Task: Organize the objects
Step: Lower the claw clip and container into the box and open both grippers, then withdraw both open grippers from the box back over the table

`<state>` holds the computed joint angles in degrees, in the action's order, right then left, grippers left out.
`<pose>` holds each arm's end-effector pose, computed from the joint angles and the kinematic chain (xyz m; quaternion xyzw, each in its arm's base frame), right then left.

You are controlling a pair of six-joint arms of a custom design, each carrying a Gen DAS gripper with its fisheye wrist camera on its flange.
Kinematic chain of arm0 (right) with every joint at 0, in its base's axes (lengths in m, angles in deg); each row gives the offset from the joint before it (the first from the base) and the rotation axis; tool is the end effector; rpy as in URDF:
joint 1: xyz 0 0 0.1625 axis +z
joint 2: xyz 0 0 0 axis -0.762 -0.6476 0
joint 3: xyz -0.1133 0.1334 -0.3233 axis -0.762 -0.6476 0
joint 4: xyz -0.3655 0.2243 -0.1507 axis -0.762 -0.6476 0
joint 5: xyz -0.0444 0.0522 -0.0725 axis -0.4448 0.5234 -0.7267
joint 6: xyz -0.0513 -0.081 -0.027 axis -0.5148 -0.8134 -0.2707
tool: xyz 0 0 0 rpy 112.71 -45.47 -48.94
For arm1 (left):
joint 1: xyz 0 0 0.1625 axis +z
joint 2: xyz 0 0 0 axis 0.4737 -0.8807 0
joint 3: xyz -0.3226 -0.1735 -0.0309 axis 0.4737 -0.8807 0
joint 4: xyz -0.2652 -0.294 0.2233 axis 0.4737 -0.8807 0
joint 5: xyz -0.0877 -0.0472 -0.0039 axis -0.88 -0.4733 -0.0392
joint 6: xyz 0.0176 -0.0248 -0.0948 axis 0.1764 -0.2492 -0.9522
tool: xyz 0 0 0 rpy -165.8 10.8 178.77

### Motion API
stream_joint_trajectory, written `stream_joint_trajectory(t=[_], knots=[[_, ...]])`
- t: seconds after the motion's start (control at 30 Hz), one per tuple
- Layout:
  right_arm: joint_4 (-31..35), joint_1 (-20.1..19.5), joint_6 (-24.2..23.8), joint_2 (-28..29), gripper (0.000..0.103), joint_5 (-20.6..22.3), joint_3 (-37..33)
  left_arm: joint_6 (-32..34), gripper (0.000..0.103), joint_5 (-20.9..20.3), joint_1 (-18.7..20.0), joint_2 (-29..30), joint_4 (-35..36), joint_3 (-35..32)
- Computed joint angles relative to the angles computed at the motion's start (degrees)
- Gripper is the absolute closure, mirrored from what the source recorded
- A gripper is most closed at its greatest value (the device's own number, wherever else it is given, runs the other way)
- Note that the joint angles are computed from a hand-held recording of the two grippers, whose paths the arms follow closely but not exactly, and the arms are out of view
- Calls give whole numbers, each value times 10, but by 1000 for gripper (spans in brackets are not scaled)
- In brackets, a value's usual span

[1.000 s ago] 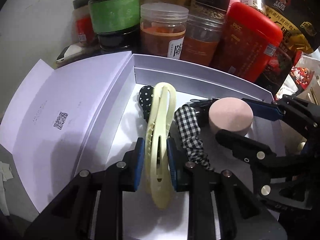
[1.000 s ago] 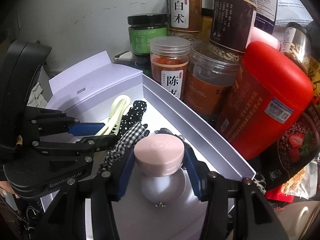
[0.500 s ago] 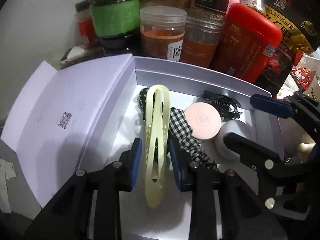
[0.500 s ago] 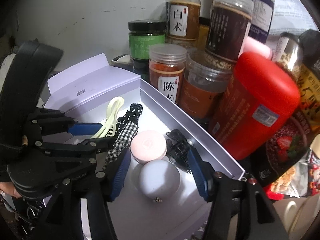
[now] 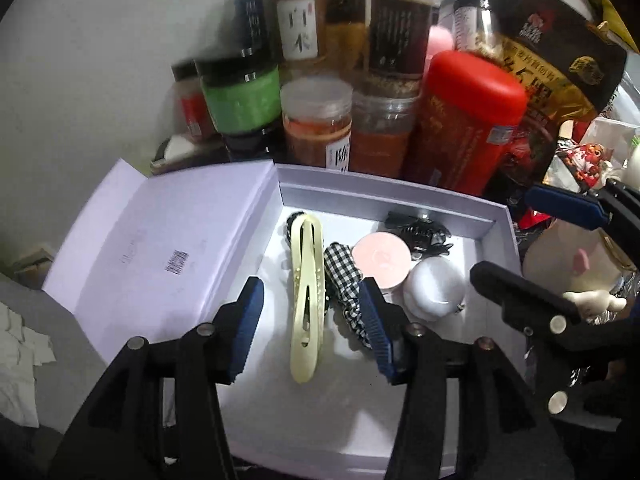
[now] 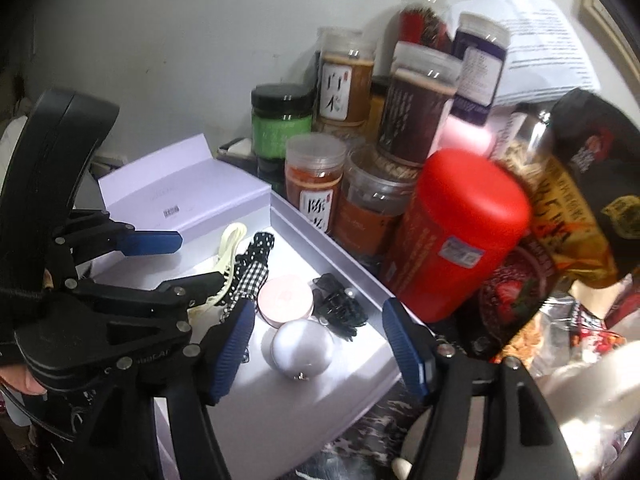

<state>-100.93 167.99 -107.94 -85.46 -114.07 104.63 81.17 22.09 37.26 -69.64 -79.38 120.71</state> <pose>0.4290 -0.6686 0.0374 0.2412 -0.8481 0.3063 0.3589 -0.1055 -0.7074 0.3205 0.2886 0.8730 -0.2201 0.3258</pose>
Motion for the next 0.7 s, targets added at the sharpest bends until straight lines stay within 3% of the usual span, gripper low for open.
stream_joint_trajectory(t=[0.33,0.57,0.7], knots=[[-44,37,-4,-35,29,-41,44,-15,55,18,-31,-61,-7,35],[-65,59,4,-58,25,-55,74,-2,39,28,-54,-110,-28,78],[-66,72,10,-72,22,-62,92,-4,36,34,-65,-132,-27,97]])
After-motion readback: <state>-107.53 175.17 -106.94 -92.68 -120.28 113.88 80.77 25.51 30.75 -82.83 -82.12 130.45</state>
